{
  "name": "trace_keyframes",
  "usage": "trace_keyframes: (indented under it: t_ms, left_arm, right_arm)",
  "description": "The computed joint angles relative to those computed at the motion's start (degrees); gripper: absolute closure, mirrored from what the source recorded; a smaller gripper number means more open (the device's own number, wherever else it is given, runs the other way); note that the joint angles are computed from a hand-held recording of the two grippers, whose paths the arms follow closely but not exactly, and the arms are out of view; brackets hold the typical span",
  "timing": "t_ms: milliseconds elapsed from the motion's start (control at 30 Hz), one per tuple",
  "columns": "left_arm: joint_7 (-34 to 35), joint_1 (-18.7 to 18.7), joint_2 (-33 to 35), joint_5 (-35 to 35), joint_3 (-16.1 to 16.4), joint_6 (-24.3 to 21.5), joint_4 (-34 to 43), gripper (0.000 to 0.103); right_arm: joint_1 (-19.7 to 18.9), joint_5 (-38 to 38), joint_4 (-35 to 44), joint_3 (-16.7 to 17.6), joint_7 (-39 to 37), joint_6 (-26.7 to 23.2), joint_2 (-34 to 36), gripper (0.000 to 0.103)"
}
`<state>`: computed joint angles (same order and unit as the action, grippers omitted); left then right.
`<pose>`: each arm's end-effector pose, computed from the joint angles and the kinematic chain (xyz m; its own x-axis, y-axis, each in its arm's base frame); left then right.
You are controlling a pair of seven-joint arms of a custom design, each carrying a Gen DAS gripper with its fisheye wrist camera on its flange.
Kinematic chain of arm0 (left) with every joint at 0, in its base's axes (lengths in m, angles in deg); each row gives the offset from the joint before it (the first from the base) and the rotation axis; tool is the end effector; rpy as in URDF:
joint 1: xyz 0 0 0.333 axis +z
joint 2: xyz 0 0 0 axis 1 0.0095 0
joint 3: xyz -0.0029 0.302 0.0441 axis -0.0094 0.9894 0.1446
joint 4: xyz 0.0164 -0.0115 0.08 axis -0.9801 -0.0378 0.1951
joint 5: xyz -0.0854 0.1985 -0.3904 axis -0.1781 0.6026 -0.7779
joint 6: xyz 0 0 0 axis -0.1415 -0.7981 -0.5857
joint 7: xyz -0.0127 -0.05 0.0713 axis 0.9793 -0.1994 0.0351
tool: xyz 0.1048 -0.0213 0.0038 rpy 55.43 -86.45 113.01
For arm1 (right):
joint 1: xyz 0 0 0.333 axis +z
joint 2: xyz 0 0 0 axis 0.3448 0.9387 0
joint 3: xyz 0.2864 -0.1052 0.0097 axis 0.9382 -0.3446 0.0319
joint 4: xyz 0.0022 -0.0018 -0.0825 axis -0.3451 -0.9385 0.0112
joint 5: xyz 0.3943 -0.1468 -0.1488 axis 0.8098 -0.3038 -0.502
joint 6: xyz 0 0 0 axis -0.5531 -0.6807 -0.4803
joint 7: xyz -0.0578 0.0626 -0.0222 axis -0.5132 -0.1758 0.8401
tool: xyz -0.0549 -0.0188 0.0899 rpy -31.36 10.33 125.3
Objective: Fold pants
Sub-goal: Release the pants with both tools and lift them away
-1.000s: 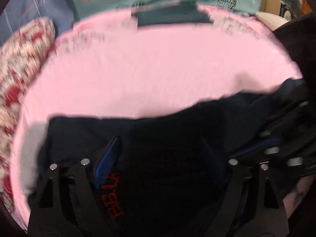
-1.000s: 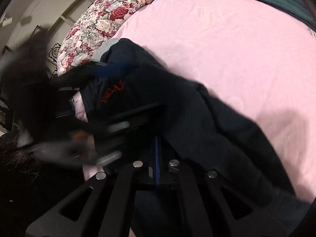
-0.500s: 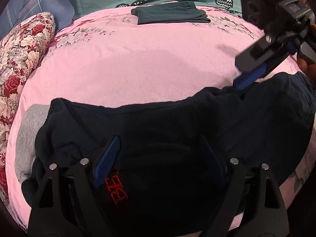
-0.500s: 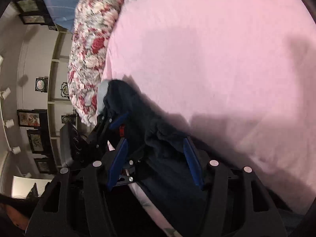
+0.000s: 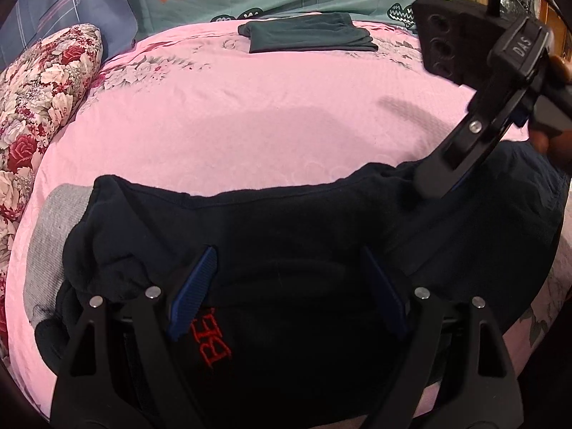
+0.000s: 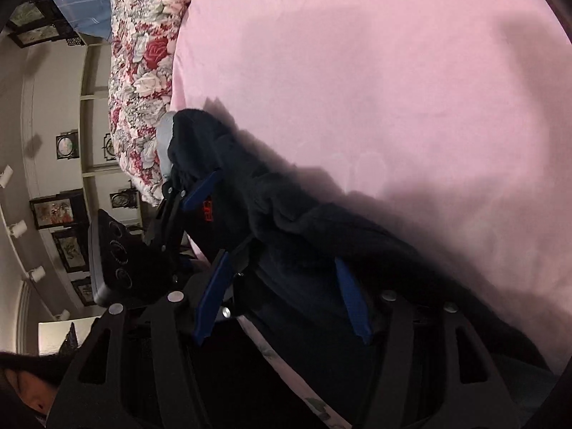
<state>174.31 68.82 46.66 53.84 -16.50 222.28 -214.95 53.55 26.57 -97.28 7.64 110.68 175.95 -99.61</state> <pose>0.4078 -0.1799 0.4423 -0.7264 -0.6872 -0.0034 -0.5430 0.5770 -0.6101 0.4276 0.3737 0.4484 -0.2008 -0.6334 -0.7474 -0.9796 0.1375 0.1466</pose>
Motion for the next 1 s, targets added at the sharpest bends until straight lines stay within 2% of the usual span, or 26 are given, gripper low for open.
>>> trace_keyframes:
  t_ms: [133,267,300,333,367,433,467,500,533,600,700,767,833,867,967,1000]
  left_arm:
    - [1.6,-1.2,-1.0,-1.8,1.2,1.0,-0.8,0.021]
    - [4.1,-2.3,-3.2,-4.8,3.3,1.7,-1.3,0.021]
    - [4.1,-1.6,-4.3,-4.9,3.5,1.8,-1.5,0.02]
    - [4.0,-0.8,-5.0,-4.7,3.7,2.0,-1.6,0.018]
    - [3.6,0.4,-5.6,-3.9,3.4,2.5,-1.7,0.014]
    - [-0.3,5.7,-5.1,0.7,0.3,4.4,-1.7,0.012]
    - [-2.7,8.2,-4.2,3.4,-1.2,4.6,-1.4,0.012]
    - [-6.2,11.8,-2.4,7.2,-3.3,4.2,-0.7,0.011]
    - [-8.8,13.7,-1.0,9.9,-3.7,3.6,-0.1,0.01]
    - [-8.6,13.3,-0.7,10.8,-1.8,3.6,-0.3,0.005]
    - [-8.2,12.4,-1.6,11.6,-0.2,4.6,-1.5,0.005]
    - [-7.3,11.2,-1.1,10.5,1.7,4.8,-1.5,0.002]
    - [-7.7,10.5,0.5,8.4,3.0,5.1,-1.0,0.002]
    - [-8.6,10.7,-0.2,8.1,2.5,5.4,-1.5,0.002]
    - [-9.7,10.5,-3.3,8.9,0.9,7.5,-3.3,0.003]
    - [-8.3,8.7,-4.5,8.0,2.6,6.6,-3.2,0.003]
  right_arm:
    - [0.4,6.8,3.8,0.1,-9.0,1.5,4.0,0.041]
    - [-0.2,12.2,4.3,1.3,-14.3,6.8,5.4,0.041]
    - [-0.1,14.4,3.7,1.7,-16.0,9.3,5.2,0.045]
    - [0.0,15.9,3.1,2.0,-17.3,11.5,4.8,0.056]
    - [0.3,17.4,1.9,2.6,-18.6,15.3,4.0,0.063]
    - [1.2,21.9,0.0,3.1,-22.1,21.3,2.5,0.084]
    - [1.5,22.0,-0.5,3.3,-21.8,23.0,2.3,0.089]
    - [1.7,20.3,-0.9,3.6,-20.0,24.5,2.3,0.094]
    - [2.0,17.5,-1.1,4.1,-17.6,26.5,2.5,0.095]
    - [2.1,8.2,-1.7,4.9,-9.9,29.6,3.0,0.097]
    - [2.4,-2.7,-2.1,5.0,-0.4,33.1,3.9,0.098]
    - [2.4,-8.6,-2.2,4.4,3.9,33.3,4.9,0.099]
    - [3.4,-8.3,-2.2,3.1,3.6,33.4,5.6,0.099]
    - [3.2,-10.4,-2.0,2.9,4.9,32.5,5.7,0.099]
    - [4.2,-4.3,-1.2,0.8,-1.0,26.9,4.0,0.086]
    - [4.0,-4.3,-1.5,0.8,-1.4,25.8,3.0,0.082]
